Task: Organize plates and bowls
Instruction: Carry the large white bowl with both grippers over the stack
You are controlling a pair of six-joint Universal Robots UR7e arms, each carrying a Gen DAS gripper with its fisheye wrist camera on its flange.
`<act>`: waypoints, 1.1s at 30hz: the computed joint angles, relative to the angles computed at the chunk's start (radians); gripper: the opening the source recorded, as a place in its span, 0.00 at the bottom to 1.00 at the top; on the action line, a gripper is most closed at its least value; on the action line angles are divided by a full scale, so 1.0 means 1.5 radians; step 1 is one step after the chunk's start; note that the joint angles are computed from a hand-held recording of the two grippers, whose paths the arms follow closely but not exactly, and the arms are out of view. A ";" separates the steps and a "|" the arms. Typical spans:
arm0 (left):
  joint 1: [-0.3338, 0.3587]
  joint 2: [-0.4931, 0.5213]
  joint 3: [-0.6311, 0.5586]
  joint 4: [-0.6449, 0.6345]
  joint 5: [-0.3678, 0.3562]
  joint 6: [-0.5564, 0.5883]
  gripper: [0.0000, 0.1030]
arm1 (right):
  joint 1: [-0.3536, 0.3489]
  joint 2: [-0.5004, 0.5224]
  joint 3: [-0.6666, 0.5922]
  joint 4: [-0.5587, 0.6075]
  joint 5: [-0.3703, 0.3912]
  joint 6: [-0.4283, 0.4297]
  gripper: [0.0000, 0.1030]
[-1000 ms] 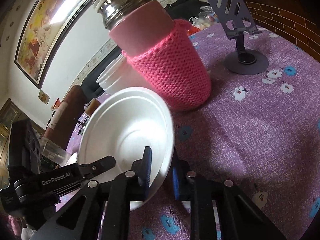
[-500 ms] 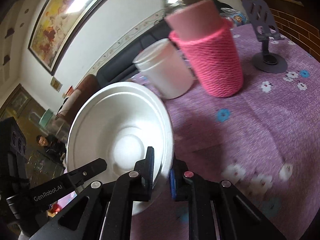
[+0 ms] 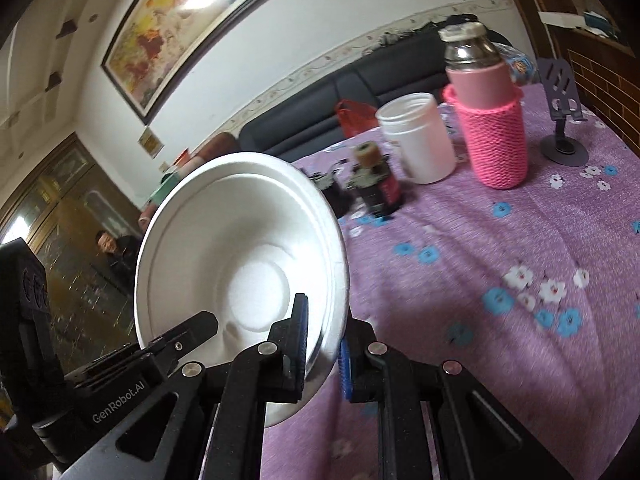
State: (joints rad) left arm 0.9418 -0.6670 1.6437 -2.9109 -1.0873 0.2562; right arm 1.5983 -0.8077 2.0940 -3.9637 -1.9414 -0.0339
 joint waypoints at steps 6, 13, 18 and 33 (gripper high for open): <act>0.007 -0.059 0.077 -0.059 0.011 0.007 0.14 | 0.042 0.029 -0.003 -0.008 -0.015 -0.005 0.15; 0.012 -0.126 0.159 -0.128 0.027 0.029 0.14 | 0.079 0.056 -0.008 -0.008 -0.022 -0.006 0.15; 0.017 -0.169 0.202 -0.162 0.043 0.040 0.15 | 0.113 0.077 -0.022 0.007 -0.031 -0.007 0.15; 0.065 -0.256 0.253 -0.203 0.064 0.047 0.15 | 0.173 0.150 -0.114 0.094 -0.037 -0.017 0.15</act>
State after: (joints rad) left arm 1.0391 -1.0517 2.0229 -3.2155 -0.9914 0.3269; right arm 1.8574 -0.5833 1.9226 -3.8234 -1.9967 -0.0596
